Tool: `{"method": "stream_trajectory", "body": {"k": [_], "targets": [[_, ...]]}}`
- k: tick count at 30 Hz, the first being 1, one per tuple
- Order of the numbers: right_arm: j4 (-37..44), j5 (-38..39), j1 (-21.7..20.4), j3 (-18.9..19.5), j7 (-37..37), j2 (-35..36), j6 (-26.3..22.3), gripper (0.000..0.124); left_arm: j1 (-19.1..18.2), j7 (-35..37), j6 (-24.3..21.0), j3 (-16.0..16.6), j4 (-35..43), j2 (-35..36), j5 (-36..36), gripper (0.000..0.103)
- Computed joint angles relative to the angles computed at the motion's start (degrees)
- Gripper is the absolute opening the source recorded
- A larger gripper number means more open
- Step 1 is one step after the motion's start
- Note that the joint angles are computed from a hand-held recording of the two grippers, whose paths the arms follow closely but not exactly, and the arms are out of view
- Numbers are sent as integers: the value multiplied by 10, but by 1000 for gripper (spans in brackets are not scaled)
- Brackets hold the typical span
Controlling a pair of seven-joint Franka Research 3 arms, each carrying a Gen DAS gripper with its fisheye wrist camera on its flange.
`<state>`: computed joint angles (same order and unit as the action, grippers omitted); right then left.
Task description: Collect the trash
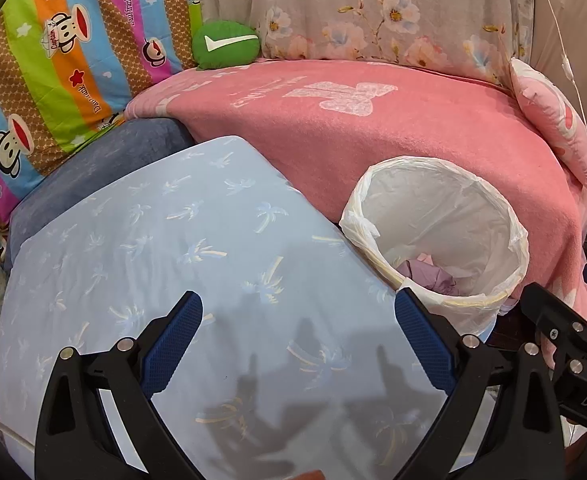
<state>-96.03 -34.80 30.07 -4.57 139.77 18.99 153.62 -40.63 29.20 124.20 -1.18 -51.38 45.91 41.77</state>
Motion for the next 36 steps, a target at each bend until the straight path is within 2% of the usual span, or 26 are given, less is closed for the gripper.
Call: {"method": "stream_trajectory", "body": {"k": [36], "targets": [[3,4,-1,3,-21,0,-5,97,-25,0,-67,21,87,46,-4,94]]}}
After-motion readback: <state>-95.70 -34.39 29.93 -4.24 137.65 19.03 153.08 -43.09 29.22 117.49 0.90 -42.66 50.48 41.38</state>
